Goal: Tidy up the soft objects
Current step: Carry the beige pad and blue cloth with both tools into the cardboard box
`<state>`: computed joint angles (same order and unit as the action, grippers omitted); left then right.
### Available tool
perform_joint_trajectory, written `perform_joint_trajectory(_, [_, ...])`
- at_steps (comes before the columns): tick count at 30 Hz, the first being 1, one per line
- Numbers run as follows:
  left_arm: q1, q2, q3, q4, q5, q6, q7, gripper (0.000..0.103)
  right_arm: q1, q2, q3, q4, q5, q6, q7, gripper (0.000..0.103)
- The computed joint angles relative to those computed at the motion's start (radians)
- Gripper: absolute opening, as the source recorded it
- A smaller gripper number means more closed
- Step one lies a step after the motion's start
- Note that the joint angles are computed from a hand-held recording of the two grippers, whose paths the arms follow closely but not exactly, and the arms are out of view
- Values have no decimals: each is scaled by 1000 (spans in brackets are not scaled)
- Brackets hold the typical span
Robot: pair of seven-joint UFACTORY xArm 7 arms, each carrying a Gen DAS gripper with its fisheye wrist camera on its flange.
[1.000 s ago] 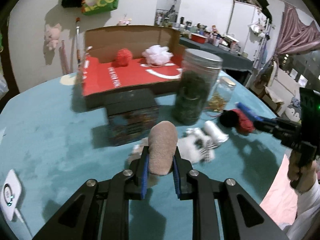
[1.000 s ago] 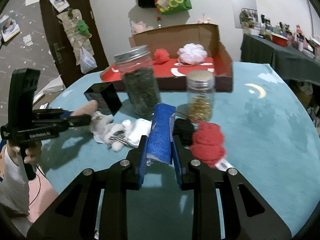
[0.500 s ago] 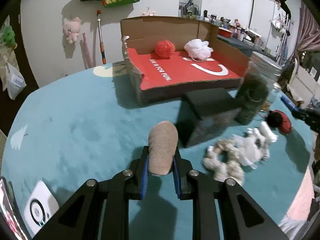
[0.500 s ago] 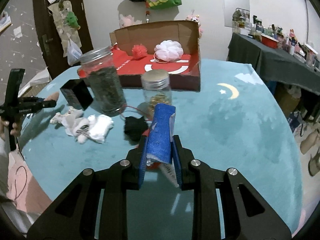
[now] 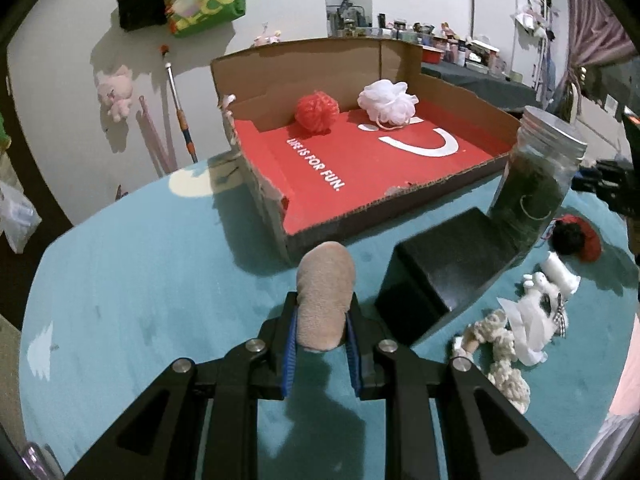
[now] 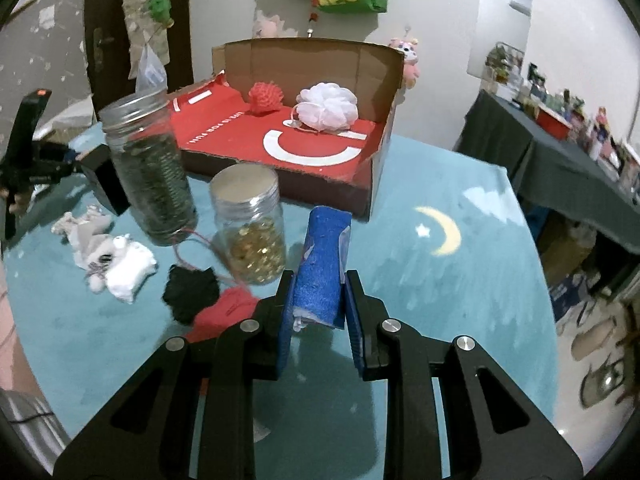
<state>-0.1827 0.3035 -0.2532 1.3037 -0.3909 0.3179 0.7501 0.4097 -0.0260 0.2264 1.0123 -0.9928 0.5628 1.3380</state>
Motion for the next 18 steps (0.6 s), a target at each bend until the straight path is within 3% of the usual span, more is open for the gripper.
perform_joint_trajectory(11, [-44, 77, 17, 185, 83, 73, -62, 23, -17, 71, -48, 107, 33, -56, -176, 23])
perform_joint_trajectory(16, [-120, 192, 68, 393, 192, 181, -204, 24, -20, 126, -77, 197, 93, -82, -280, 23])
perform_joint_trajectory(18, [-173, 278, 114, 542, 270, 270, -303, 24, -20, 158, -89, 244, 138, -90, -328, 23])
